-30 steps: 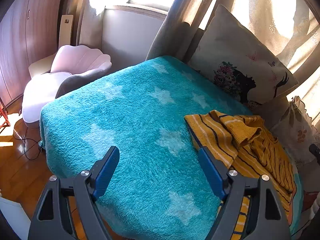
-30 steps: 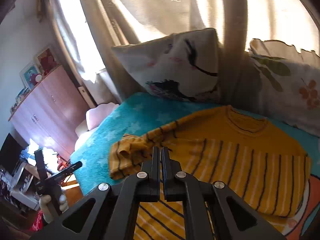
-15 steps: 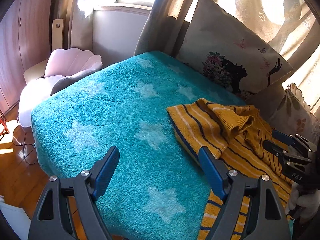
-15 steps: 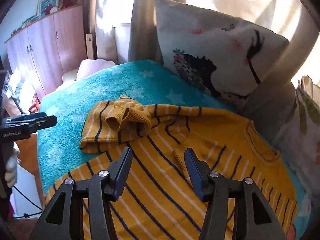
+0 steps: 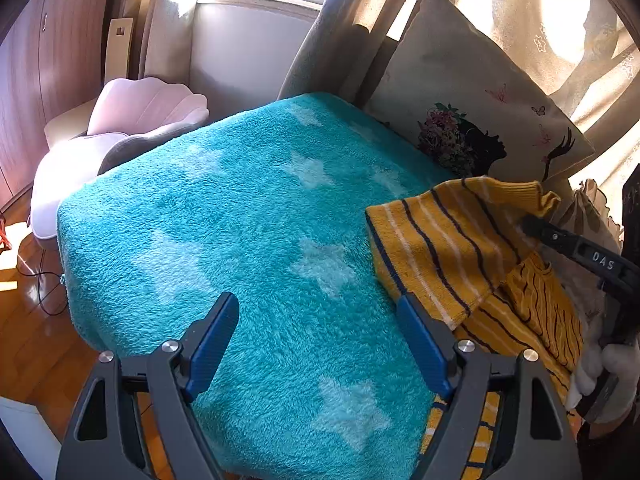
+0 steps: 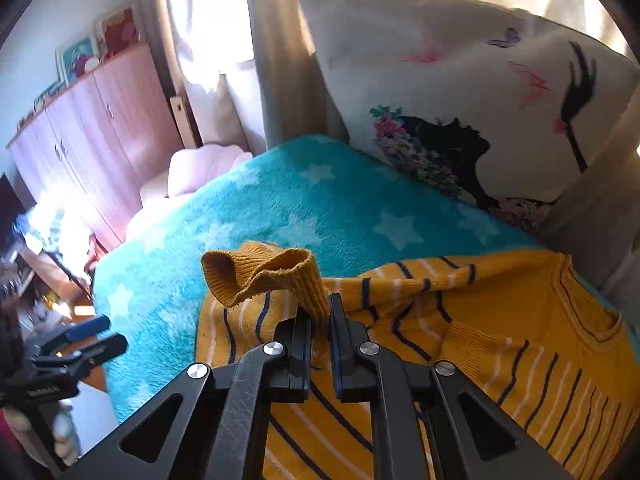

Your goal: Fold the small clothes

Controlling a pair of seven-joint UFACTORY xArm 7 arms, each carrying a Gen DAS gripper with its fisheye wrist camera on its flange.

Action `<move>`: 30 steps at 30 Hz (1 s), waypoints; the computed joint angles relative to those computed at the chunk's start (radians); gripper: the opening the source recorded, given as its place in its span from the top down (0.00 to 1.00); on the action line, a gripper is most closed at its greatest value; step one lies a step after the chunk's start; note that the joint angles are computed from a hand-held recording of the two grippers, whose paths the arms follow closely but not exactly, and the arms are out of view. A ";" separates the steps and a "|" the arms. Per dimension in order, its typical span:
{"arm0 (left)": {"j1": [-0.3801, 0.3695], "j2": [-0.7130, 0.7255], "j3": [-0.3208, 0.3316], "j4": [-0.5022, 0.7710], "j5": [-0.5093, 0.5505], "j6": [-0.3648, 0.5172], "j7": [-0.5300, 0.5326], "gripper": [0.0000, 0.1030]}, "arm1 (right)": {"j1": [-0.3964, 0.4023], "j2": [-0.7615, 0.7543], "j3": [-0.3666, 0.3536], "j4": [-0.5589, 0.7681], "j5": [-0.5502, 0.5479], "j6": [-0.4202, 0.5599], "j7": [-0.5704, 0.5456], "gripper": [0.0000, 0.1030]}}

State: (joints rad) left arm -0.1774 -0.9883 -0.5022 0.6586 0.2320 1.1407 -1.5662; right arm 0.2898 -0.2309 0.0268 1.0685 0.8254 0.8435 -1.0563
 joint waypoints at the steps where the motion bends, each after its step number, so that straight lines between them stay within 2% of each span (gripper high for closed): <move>1: -0.001 0.004 0.000 0.000 0.001 -0.008 0.001 0.22 | -0.013 0.002 -0.031 0.023 0.032 0.046 0.012 0.92; 5: -0.001 0.029 -0.002 0.008 0.007 -0.033 0.008 0.22 | -0.130 0.015 -0.142 0.080 0.106 0.160 0.059 0.92; 11: 0.004 0.110 -0.005 0.044 0.019 -0.085 0.020 0.22 | -0.359 0.155 -0.255 0.182 0.097 0.231 0.187 0.91; 12: 0.005 0.131 -0.007 0.057 0.024 -0.097 0.024 0.22 | -0.393 0.185 -0.266 0.197 0.086 0.253 0.209 0.89; 14: 0.011 0.177 -0.014 0.091 0.040 -0.112 0.032 0.22 | -0.444 0.213 -0.266 0.194 0.019 0.212 0.259 0.86; 15: 0.015 0.202 -0.022 0.113 0.053 -0.113 0.035 0.22 | -0.465 0.224 -0.263 0.192 -0.008 0.191 0.275 0.76; 17: 0.025 0.259 -0.036 0.163 0.083 -0.111 0.048 0.22 | -0.512 0.236 -0.262 0.184 0.007 0.193 0.263 0.64; 21: 0.033 0.379 -0.048 0.255 0.151 -0.125 0.061 0.22 | -0.593 0.232 -0.245 0.186 0.087 0.242 0.218 0.61; 25: 0.029 0.504 -0.036 0.325 0.230 -0.190 0.041 0.22 | -0.622 0.224 -0.214 0.225 0.145 0.382 0.149 0.60; 28: 0.031 0.603 -0.025 0.375 0.316 -0.259 0.016 0.22 | -0.586 0.218 -0.175 0.255 0.161 0.487 0.130 0.56; 30: 0.032 0.662 -0.010 0.396 0.375 -0.316 -0.006 0.22 | -0.552 0.246 -0.146 0.309 0.177 0.565 0.158 0.51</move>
State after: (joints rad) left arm -0.1452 -0.3265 -0.5122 1.0541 0.6070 0.8247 -1.5727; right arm -0.2625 0.0152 -0.1191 1.3776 1.0022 1.4090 -0.8984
